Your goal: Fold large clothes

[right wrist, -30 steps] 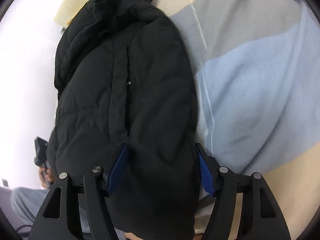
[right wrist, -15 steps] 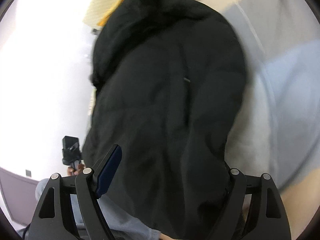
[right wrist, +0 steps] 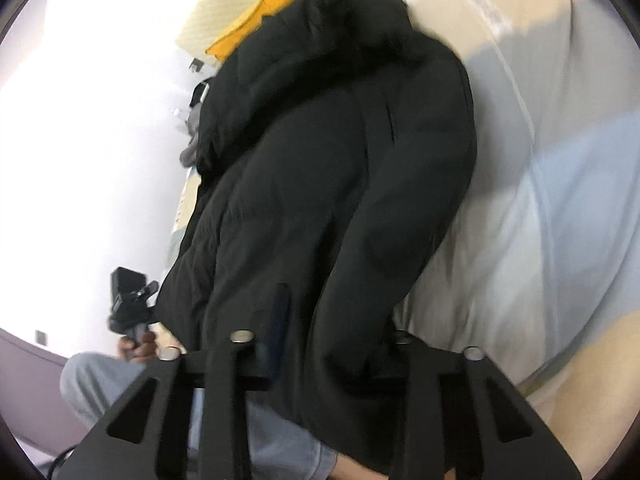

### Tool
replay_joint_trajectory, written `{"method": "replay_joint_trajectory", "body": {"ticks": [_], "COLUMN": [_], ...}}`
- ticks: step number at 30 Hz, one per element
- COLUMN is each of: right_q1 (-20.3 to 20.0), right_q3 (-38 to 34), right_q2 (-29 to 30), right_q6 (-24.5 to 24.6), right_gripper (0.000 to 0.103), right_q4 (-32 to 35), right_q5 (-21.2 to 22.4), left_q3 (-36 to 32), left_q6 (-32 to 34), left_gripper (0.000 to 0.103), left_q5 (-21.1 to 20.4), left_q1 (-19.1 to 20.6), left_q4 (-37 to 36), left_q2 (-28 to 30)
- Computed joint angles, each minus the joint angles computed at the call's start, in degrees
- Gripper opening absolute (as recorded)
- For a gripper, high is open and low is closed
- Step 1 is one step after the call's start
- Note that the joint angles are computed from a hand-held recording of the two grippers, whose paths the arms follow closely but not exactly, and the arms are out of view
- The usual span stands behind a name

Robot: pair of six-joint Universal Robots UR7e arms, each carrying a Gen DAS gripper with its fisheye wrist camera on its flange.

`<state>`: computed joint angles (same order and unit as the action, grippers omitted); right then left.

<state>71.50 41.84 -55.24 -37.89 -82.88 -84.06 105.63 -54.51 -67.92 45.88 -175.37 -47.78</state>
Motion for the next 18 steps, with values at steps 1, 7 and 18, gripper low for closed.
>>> {"method": "replay_joint_trajectory", "body": {"ticks": [1, 7, 18], "right_q1": [0.4, 3.7, 6.4], "right_q3": [-0.6, -2.9, -4.8], "right_q2": [0.0, -0.7, -2.9], "right_q6": [0.2, 2.3, 7.1], "right_gripper": [0.012, 0.008, 0.007], "right_q4": [-1.1, -5.9, -9.1], "right_q5": [0.1, 4.4, 10.5], "left_q3": [-1.4, -9.9, -13.9], "left_q6": [-1.0, -1.6, -0.6], "left_gripper": [0.051, 0.015, 0.006], "left_q5": [0.5, 5.0, 14.6], "left_q1": [0.2, -0.7, -5.1], "left_q4": [2.0, 15.6, 19.1], "left_q2": [0.0, -1.8, -5.5]}}
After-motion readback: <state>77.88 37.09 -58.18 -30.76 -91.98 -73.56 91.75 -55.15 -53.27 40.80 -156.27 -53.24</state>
